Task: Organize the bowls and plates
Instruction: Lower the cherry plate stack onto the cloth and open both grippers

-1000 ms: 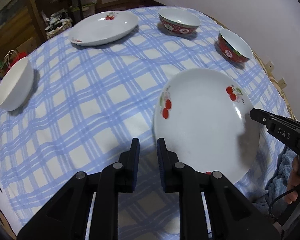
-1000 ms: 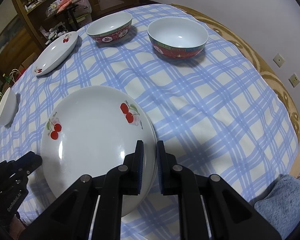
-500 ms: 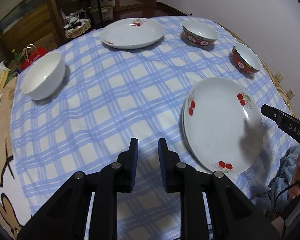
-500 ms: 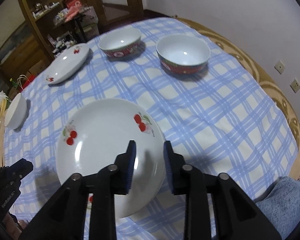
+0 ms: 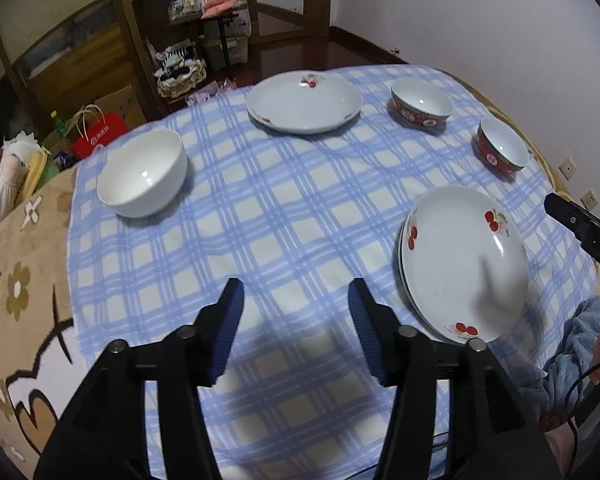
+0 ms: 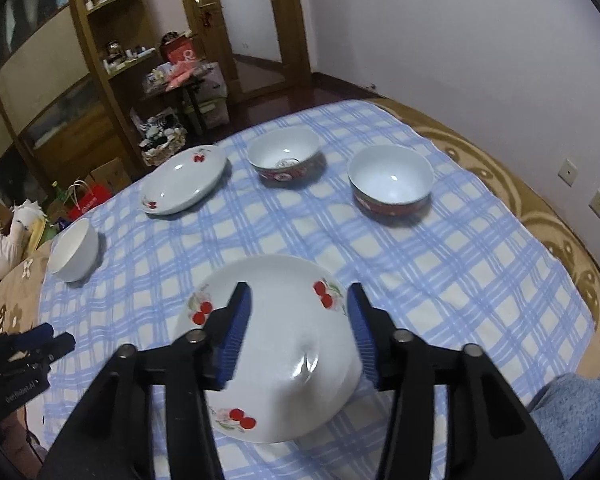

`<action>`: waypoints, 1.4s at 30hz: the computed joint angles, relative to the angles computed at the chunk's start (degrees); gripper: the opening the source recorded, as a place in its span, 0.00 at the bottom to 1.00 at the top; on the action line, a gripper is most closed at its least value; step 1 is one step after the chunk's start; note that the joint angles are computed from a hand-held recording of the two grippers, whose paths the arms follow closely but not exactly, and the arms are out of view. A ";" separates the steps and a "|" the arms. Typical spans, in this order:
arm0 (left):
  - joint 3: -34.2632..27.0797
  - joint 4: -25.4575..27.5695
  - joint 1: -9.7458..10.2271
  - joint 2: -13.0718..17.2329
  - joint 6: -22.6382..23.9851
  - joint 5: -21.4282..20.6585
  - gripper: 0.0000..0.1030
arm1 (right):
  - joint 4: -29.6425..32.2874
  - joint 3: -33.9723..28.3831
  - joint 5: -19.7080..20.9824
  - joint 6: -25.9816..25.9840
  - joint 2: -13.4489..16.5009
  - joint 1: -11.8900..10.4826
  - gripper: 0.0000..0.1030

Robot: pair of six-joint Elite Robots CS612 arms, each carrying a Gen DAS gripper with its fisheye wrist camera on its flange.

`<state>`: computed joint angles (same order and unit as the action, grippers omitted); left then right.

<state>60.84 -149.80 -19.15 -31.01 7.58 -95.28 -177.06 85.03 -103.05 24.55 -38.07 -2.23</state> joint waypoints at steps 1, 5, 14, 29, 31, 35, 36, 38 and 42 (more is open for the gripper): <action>-0.03 0.01 0.03 -0.10 0.26 0.26 0.60 | 0.20 -0.30 -0.30 -0.28 0.03 0.16 0.61; -0.27 -0.05 -0.01 -0.42 1.86 1.61 0.76 | 0.42 -1.47 -0.84 -0.26 0.24 0.58 0.89; -2.80 0.06 -0.07 -0.05 3.08 4.97 0.81 | -5.83 -2.53 -2.94 -0.52 0.47 1.56 1.00; -10.18 2.55 0.69 1.92 2.56 3.37 0.81 | -5.19 -6.40 -1.14 0.07 0.96 1.18 1.00; -11.70 3.43 0.71 2.62 2.74 3.40 0.81 | -5.17 -7.26 -0.47 1.56 1.35 0.94 1.00; -15.99 6.15 0.75 4.73 2.89 3.99 0.80 | -3.96 -9.46 0.03 1.95 2.31 0.73 1.00; -17.31 7.16 0.77 5.37 3.16 3.87 0.80 | -3.36 -10.08 0.02 1.66 2.59 0.70 1.00; -20.07 8.83 0.71 6.80 3.38 4.50 0.81 | -1.95 -11.81 0.85 0.65 3.42 0.49 1.00; -26.18 10.87 0.59 10.17 3.31 6.23 0.80 | -0.23 -15.08 1.96 -0.50 5.27 0.15 1.00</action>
<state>34.66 -138.93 -18.56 -20.84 10.89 -89.04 -177.29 69.95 -101.09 24.05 -32.80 -2.09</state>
